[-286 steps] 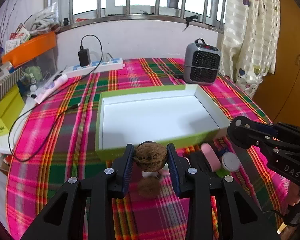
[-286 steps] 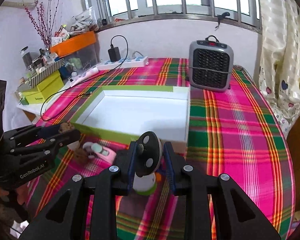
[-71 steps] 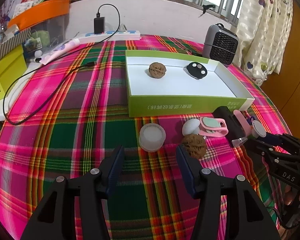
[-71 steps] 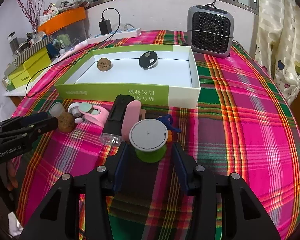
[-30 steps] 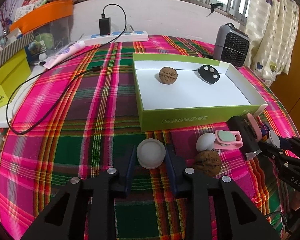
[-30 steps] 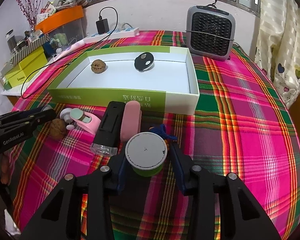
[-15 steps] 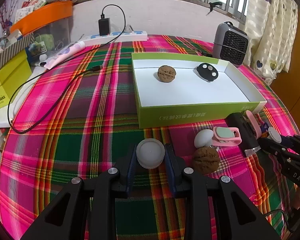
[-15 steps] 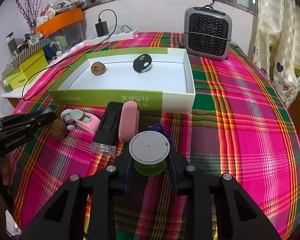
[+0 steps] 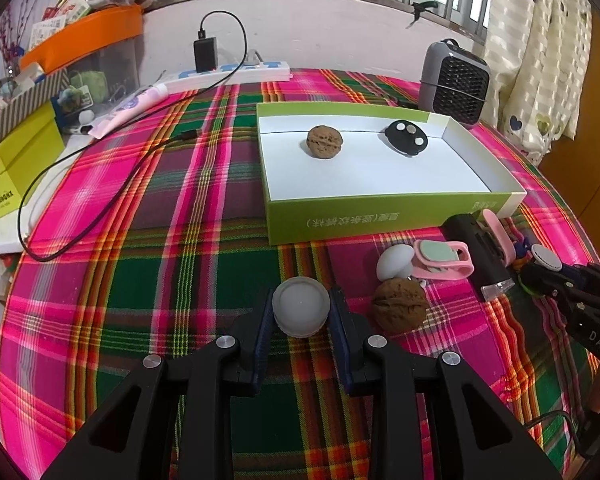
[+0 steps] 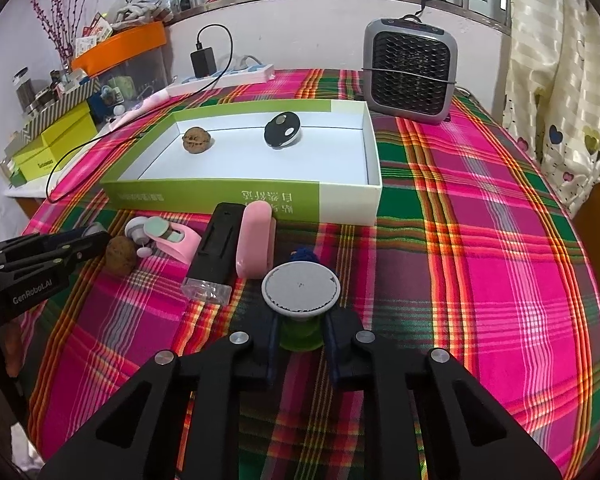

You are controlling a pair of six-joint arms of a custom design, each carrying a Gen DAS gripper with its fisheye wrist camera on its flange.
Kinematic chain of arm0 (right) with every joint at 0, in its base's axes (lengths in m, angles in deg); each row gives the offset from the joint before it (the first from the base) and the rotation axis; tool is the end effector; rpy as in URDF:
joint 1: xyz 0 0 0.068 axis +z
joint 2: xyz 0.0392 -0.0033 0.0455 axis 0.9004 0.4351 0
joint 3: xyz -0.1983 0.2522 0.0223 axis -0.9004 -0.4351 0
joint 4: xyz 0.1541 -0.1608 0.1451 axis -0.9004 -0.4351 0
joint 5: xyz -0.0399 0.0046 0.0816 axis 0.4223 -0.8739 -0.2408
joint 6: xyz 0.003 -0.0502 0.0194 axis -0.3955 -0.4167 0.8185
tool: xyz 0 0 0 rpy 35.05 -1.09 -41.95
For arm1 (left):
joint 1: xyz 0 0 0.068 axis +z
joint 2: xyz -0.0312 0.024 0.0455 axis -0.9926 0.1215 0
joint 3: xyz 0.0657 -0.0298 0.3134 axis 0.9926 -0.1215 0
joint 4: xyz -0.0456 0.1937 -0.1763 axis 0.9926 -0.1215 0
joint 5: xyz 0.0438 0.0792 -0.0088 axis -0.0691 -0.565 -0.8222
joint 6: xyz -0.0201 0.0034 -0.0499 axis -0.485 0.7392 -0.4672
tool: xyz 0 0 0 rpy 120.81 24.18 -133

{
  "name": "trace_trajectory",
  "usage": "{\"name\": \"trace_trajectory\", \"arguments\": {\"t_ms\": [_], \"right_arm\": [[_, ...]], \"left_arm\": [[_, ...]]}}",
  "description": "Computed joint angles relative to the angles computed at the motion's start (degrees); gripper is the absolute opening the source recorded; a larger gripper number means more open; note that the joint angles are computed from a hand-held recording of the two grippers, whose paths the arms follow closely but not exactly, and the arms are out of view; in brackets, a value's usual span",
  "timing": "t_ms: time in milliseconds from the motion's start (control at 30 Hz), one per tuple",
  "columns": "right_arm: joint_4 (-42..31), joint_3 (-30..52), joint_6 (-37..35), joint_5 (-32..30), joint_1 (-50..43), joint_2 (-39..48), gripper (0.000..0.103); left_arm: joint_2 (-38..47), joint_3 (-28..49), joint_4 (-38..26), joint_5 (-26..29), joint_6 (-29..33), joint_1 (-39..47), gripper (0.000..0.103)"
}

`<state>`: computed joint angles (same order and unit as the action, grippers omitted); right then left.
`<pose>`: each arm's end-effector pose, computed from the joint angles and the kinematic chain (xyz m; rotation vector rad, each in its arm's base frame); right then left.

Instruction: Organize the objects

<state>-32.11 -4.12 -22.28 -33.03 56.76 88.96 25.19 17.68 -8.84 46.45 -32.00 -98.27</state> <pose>0.2399 -0.0311 0.1250 0.2466 2.4157 -0.0130 0.3497 -0.1027 0.1225 0.5990 2.3857 -0.2983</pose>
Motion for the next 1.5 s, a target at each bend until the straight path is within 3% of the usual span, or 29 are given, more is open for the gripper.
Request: {"name": "trace_trajectory", "arguments": {"t_ms": [733,800,867,933,1500], "right_arm": [[1.2,-5.0,-1.7,-2.7,-3.8,-4.3,0.020],[0.8,-5.4,-2.3,-3.6,-4.1,-4.8,0.024],[1.0,-5.8,-3.1,-4.4,-3.9,-4.7,0.041],[1.9,-6.1,-3.4,-5.2,-3.8,-4.2,0.047],[1.7,-4.7,-0.5,-7.8,-5.7,-4.0,0.046]], "left_arm": [[-0.2,-0.3,0.0,0.7,-0.8,0.1,0.026],[-0.2,-0.3,0.0,0.7,-0.8,0.1,0.026],[-0.2,-0.2,-0.1,1.0,-0.7,0.2,0.026],[-0.1,-0.2,-0.1,1.2,-0.8,0.3,0.026],[-0.2,-0.1,-0.1,0.4,-1.2,0.0,0.026]]}}
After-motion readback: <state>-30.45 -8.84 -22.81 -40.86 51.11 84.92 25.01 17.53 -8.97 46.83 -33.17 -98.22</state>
